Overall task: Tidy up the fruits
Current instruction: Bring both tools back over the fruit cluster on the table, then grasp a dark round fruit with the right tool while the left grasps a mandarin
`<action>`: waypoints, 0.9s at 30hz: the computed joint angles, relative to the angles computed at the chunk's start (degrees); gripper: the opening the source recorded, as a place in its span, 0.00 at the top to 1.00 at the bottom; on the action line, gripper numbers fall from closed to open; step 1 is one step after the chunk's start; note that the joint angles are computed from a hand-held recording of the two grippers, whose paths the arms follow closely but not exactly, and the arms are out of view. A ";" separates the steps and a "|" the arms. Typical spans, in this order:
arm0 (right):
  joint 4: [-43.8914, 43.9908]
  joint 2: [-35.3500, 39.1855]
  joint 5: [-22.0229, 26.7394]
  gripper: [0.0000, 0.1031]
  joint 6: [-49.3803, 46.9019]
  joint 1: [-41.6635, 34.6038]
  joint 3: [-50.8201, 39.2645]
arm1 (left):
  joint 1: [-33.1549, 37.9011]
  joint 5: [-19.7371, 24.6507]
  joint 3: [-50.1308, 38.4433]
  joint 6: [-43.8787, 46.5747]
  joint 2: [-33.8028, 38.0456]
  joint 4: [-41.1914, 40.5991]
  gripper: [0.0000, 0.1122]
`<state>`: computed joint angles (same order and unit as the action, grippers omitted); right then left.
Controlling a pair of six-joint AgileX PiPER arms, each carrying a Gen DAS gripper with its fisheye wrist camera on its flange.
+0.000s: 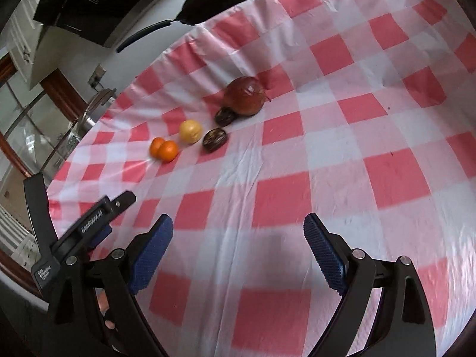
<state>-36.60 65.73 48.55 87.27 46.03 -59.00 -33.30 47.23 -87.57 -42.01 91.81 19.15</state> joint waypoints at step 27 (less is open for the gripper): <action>14.04 45.34 15.19 0.43 -45.75 -16.59 -52.77 | 11.86 -13.63 2.13 16.64 2.84 -27.38 0.10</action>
<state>-22.55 111.07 63.75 41.52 29.44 -111.77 -21.44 33.60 -85.44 -25.37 94.65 -8.23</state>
